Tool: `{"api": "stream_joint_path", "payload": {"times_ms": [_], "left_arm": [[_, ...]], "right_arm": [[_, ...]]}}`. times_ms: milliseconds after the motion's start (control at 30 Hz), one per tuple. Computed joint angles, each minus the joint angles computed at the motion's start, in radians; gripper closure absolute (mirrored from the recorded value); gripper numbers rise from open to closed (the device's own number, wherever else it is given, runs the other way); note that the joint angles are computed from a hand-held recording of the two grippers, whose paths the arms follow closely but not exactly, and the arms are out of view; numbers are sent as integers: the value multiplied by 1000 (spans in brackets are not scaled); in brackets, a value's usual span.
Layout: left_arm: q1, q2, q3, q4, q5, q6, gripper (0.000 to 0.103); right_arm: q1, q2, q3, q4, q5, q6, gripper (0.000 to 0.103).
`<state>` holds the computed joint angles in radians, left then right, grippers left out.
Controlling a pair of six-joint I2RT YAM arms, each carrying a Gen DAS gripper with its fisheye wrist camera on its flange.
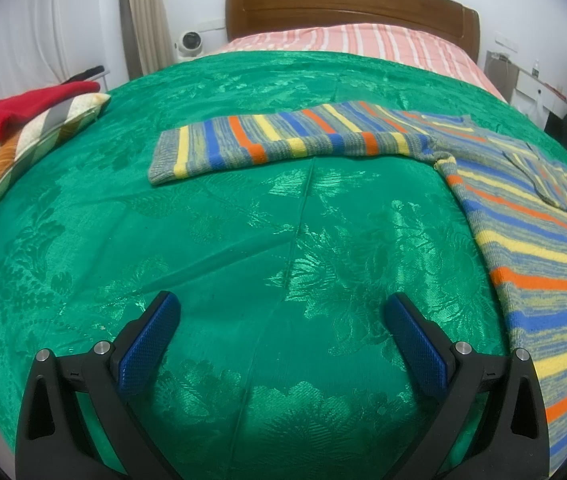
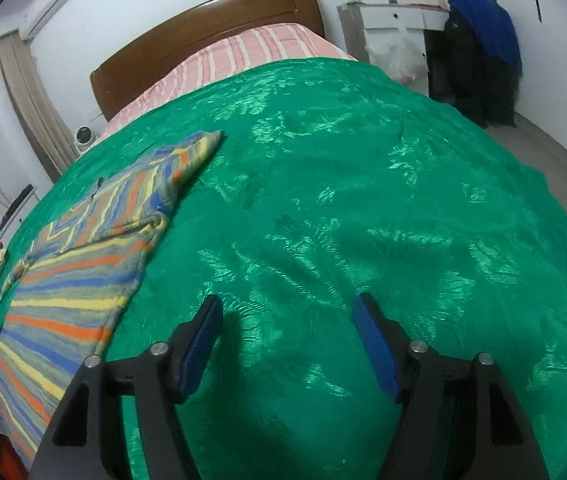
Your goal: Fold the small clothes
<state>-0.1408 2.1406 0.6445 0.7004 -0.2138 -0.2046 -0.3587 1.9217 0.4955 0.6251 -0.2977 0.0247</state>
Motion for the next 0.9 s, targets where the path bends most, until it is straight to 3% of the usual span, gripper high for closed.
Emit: {"api": "stream_joint_path", "payload": {"times_ms": [200, 900], "left_arm": [[0, -6, 0, -8, -5, -1, 0], [-3, -4, 0, -6, -8, -2, 0]], "right_arm": [[30, 37, -15, 63, 20, -20, 23], [35, 57, -28, 106, 23, -16, 22]]}}
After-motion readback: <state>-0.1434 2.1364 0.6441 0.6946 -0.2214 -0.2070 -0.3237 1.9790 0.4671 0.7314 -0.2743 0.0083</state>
